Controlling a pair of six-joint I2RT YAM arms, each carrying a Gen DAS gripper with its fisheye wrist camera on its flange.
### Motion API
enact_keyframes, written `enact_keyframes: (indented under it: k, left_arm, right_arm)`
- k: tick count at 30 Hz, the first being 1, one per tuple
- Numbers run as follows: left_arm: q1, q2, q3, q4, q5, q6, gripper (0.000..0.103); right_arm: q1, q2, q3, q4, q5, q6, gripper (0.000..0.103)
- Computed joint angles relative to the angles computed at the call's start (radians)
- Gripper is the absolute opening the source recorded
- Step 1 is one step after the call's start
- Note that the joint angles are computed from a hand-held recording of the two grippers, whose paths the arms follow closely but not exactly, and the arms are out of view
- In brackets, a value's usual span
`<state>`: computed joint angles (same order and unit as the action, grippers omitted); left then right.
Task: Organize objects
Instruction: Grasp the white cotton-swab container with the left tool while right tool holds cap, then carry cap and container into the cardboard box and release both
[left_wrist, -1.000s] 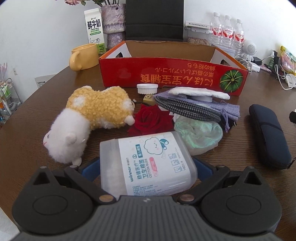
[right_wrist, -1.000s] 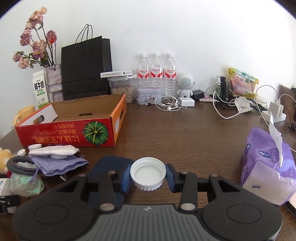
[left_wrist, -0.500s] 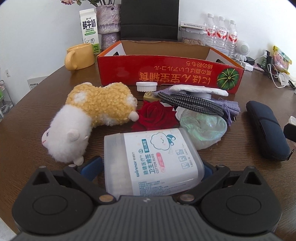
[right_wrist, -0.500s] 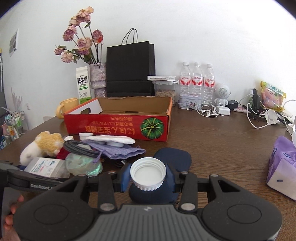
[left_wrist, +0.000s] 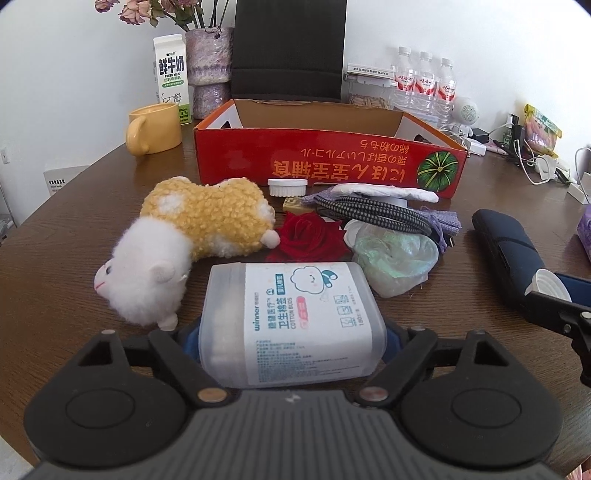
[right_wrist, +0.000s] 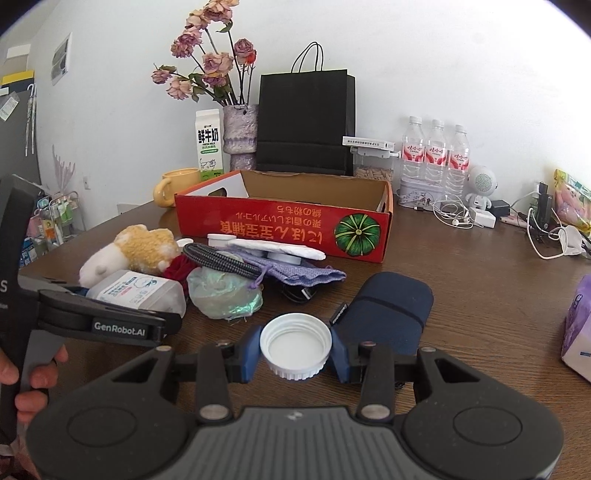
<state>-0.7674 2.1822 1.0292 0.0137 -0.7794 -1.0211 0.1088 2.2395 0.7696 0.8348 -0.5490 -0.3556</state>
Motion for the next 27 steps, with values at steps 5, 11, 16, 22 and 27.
enact_keyframes:
  k: [5, 11, 16, 22, 27]
  left_arm:
    - [-0.021, -0.048, -0.078, 0.069, -0.043, -0.004, 0.086]
    - [-0.06, -0.149, -0.168, 0.16, -0.15, 0.06, 0.086]
    - [-0.05, -0.224, -0.213, 0.243, -0.232, 0.162, 0.086]
    - [0.024, -0.265, -0.228, 0.369, -0.245, 0.32, 0.086]
    - [0.101, -0.272, -0.214, 0.488, -0.219, 0.45, 0.086]
  right_arm:
    - [0.011, 0.003, -0.002, 0.007, 0.004, 0.006, 0.039]
    - [0.034, 0.006, 0.01, 0.021, 0.013, 0.034, 0.039]
    - [0.07, -0.001, 0.035, 0.041, 0.027, 0.077, 0.039]
    - [0.122, 0.001, 0.096, 0.052, 0.055, 0.137, 0.039]
    - [0.164, 0.024, 0.192, 0.048, 0.106, 0.19, 0.039]
